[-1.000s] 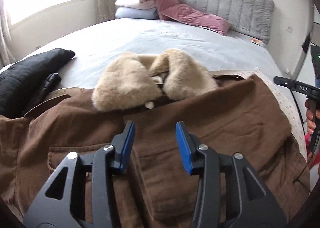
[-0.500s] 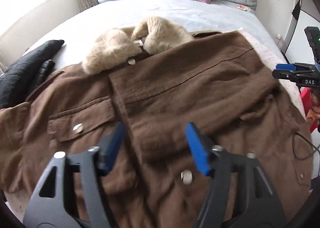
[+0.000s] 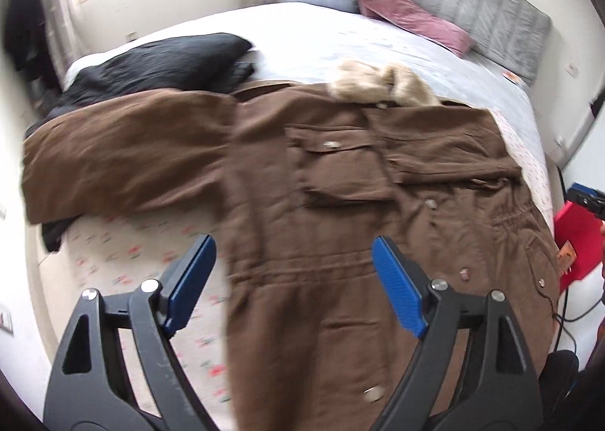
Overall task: Fold large clothes
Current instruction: 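Release the folded sleeve and raise both grippers, then grasp the other brown sleeve with the left gripper and lift it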
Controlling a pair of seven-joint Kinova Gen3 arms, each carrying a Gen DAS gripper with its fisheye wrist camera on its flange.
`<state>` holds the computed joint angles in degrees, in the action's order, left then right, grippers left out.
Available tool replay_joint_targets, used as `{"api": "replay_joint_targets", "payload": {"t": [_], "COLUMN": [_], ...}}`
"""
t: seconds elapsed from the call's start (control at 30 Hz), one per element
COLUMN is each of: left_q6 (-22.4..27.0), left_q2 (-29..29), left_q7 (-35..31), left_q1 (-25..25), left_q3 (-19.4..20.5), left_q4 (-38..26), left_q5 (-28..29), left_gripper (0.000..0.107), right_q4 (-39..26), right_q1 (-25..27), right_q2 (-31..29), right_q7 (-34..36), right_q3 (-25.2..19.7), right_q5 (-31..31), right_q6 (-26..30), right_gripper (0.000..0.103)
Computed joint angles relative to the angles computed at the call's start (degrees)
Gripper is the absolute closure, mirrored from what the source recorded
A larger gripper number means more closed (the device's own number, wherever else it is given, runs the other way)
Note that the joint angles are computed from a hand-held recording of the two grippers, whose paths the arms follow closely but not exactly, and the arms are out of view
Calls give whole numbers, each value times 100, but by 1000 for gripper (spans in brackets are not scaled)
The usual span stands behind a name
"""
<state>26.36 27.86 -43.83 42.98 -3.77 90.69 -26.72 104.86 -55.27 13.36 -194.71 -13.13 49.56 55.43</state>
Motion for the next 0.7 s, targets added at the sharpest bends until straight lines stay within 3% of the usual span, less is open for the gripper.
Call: {"api": "replay_joint_targets", "payload": {"t": [0.07,0.2,0.33,0.4,0.47,0.57,0.7], "left_q6": [-157,-860,-1792,-2258,-2724,-3423,-4355], "left_q2": [-236,-626,-848,-796,-681,-373,182], "left_q7": [401,831,889,557,527,988,832], "left_q1": [-206,-1259,-2320,-2851,-3382,-4178,-5236], "left_q3": [-8,294,500,661,881,1213,1808], "left_q4": [418,1293,2028,2247,2424,2563,2679], "left_q5": [-189,-120,220,670,945,966,1706], "left_gripper": [22,22,22,22,22,22,23], "right_q4": [-245,-1031,-1202,-1327,-1405,-1627,-1829], "right_q1": [-38,-165,-177,152,64,-58,-97], "right_q2": [166,788,1263,1419,1506,1682,1875], "right_q7": [-59,100,-14,291,321,563,913], "right_q3": [23,244,623,489,682,869,1031], "right_q5": [61,-167,-351,-603,-691,-842,-1137], "right_q6": [-25,287,-425,-787,-904,-825,-890], "right_gripper": [27,24,23,23,23,23,23]}}
